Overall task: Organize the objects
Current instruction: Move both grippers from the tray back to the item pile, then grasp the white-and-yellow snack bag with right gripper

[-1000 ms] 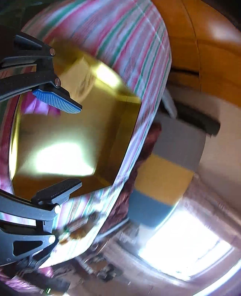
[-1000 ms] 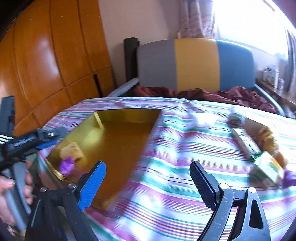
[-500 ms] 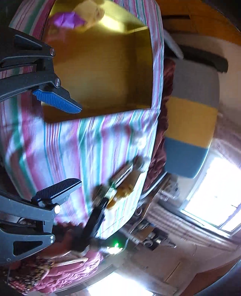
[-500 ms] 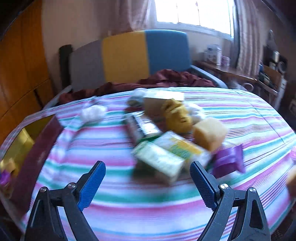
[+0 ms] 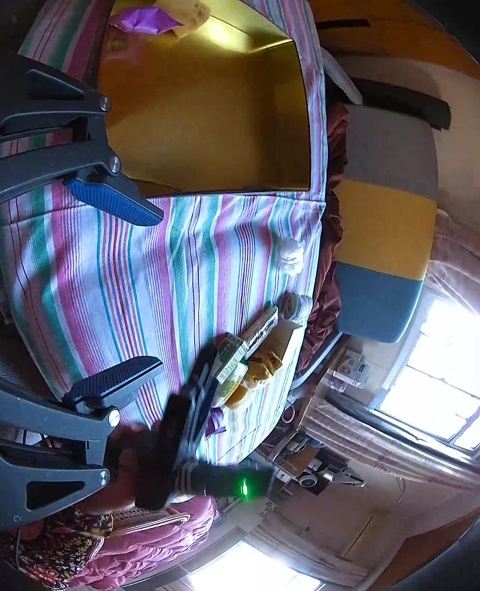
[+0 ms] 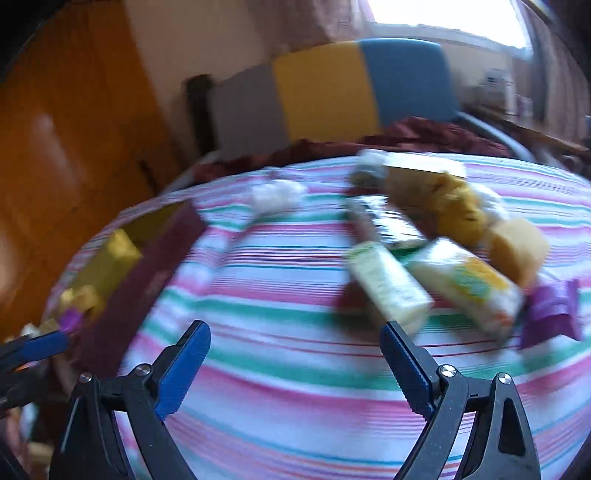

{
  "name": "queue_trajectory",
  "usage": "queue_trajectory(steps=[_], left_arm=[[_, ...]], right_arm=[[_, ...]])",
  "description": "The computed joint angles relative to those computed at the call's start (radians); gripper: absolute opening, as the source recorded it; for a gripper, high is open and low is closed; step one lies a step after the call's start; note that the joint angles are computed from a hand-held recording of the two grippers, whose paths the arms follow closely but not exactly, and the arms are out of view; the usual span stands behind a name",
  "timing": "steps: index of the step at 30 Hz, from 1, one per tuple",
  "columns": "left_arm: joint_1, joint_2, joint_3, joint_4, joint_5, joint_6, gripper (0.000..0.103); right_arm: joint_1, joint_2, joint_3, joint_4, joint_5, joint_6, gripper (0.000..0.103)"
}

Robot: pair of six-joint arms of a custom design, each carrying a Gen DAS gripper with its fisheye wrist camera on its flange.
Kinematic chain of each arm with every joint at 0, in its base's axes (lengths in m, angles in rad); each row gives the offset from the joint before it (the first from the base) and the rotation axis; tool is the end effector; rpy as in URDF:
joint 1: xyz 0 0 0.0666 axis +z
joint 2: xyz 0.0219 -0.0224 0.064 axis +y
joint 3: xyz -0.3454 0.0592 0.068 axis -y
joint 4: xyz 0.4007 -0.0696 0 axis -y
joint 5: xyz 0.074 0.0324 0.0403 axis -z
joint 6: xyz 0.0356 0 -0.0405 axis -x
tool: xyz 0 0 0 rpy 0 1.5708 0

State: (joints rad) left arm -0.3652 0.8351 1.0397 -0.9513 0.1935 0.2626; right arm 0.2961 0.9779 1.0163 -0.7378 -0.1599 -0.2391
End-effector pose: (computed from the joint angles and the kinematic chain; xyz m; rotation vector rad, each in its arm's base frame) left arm 0.2895 -0.1184 0.4396 0.2210 2.3521 -0.5364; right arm 0.3515 0.1127 0.4000 -0.1513 2.2971 0.4609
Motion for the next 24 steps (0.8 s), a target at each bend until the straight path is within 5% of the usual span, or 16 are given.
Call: queue_trajectory(steps=[2, 6, 13, 20, 24], left_arm=[[0.002, 0.001, -0.002, 0.0, 0.004, 0.01, 0.074], [-0.005, 0.001, -0.004, 0.0, 0.013, 0.026, 0.074], [-0.057, 0.013, 0.001, -0.015, -0.01, 0.018, 0.074], [-0.089, 0.031, 0.013, -0.035, -0.024, 0.008, 0.074], [-0.103, 0.057, 0.029, -0.044, -0.028, 0.009, 0.074]], right_arm=[[-0.008, -0.022, -0.008, 0.02, -0.013, 0.009, 0.094], [-0.064, -0.031, 0.004, 0.032, 0.109, 0.045, 0.094], [-0.178, 0.093, 0.113, -0.086, 0.233, 0.178, 0.077], [-0.181, 0.175, 0.145, -0.138, 0.208, 0.303, 0.071], [-0.166, 0.156, 0.104, -0.112, 0.206, 0.297, 0.07]])
